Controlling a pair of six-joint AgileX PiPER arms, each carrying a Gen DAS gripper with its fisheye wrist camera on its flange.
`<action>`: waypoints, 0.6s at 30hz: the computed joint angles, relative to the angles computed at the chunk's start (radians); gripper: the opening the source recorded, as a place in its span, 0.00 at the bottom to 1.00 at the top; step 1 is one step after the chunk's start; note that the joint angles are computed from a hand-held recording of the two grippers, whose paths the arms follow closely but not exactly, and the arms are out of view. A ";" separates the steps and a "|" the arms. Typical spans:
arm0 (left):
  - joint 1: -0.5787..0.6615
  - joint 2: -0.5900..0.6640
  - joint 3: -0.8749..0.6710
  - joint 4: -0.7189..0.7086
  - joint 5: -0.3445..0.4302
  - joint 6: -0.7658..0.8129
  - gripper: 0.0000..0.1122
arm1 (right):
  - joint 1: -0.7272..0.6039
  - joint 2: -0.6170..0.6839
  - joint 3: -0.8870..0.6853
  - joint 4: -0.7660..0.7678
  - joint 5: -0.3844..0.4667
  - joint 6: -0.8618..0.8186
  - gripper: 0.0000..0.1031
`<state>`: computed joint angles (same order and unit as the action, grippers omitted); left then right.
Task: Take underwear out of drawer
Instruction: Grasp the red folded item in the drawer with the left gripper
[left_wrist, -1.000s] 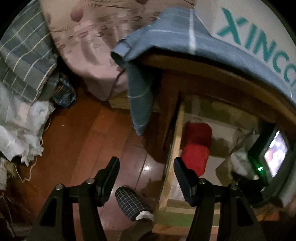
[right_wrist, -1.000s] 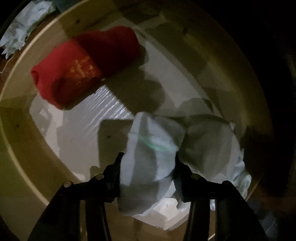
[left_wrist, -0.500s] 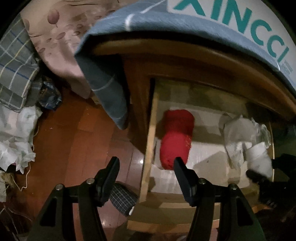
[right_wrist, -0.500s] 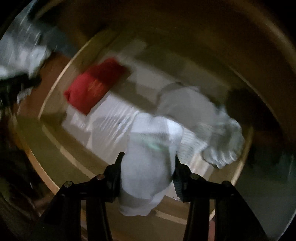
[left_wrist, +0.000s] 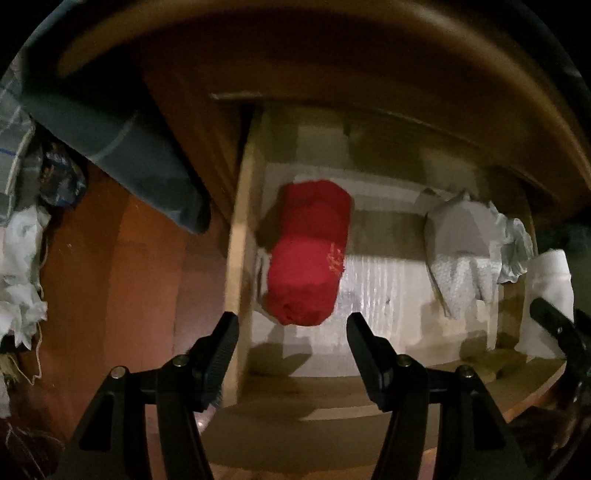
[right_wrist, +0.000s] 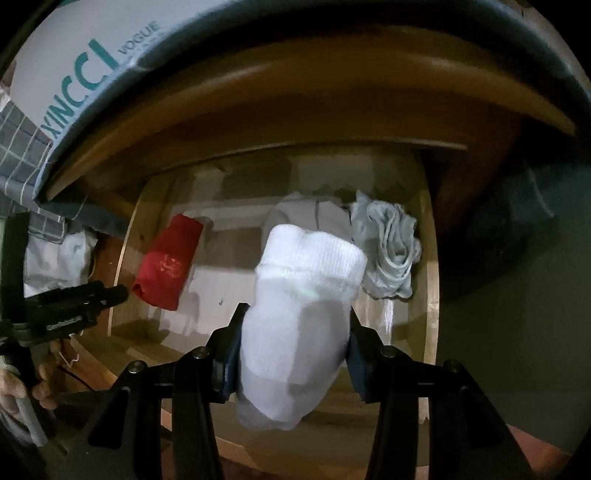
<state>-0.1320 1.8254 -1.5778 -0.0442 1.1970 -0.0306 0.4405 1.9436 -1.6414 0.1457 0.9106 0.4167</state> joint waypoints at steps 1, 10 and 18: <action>-0.002 0.013 -0.009 -0.002 0.005 -0.009 0.55 | 0.005 0.015 -0.010 0.005 -0.005 -0.002 0.43; -0.041 0.071 -0.041 0.072 -0.024 -0.076 0.55 | -0.019 0.006 0.006 0.079 -0.013 -0.068 0.43; -0.044 0.141 -0.107 0.058 0.008 -0.076 0.55 | -0.023 0.006 0.011 0.121 -0.017 -0.099 0.44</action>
